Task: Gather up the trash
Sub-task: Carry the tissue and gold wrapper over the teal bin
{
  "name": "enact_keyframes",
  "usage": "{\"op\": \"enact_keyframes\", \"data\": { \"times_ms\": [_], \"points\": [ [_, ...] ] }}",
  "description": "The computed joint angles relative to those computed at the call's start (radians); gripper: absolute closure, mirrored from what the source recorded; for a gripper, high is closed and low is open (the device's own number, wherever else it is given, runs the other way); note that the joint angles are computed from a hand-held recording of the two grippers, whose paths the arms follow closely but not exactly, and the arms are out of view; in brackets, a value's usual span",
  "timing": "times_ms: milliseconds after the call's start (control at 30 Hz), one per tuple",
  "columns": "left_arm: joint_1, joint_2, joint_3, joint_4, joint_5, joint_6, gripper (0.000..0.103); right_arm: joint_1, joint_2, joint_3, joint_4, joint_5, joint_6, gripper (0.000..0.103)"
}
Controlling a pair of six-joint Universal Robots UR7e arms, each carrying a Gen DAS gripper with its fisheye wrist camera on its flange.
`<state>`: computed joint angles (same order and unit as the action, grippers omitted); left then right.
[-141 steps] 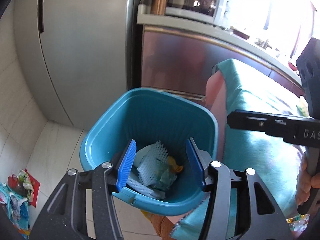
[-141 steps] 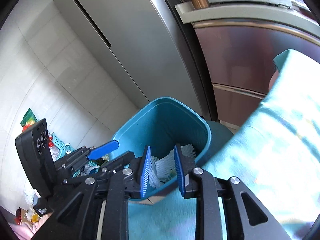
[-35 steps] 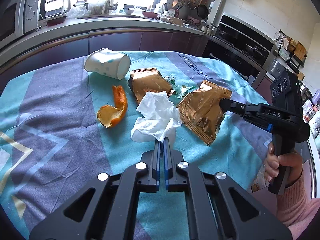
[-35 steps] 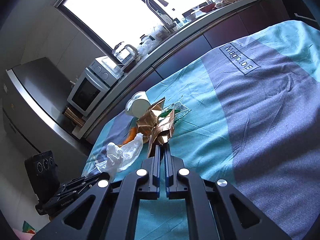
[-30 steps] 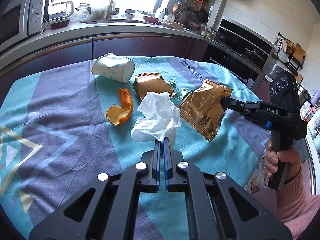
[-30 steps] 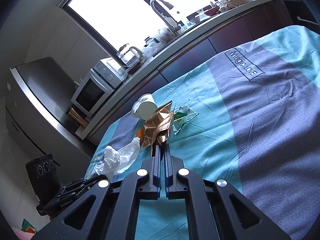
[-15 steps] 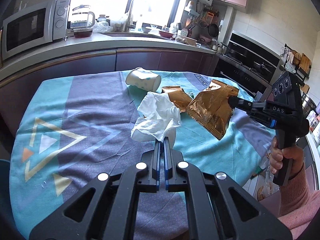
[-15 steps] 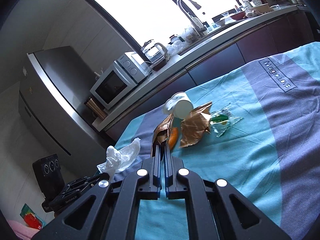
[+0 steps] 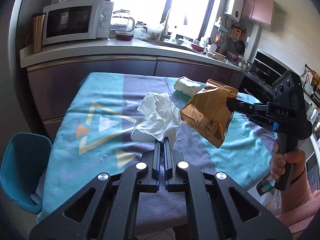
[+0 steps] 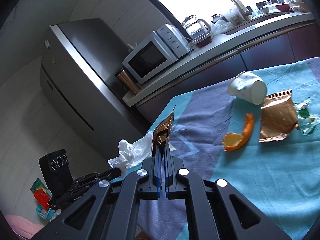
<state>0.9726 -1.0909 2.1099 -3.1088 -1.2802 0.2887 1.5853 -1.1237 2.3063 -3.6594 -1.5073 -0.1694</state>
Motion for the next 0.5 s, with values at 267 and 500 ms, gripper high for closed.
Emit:
{"op": "enact_keyframes", "data": {
  "times_ms": [267, 500],
  "points": [
    [0.044, -0.085, 0.035, -0.048, 0.063, -0.020, 0.100, 0.056, 0.110, -0.137, 0.139, 0.039, -0.016, 0.101],
    [0.092, -0.144, 0.039, -0.087, 0.122, -0.028, 0.100, 0.107, 0.196, -0.259, 0.269, 0.058, -0.042, 0.101]
  ]
}}
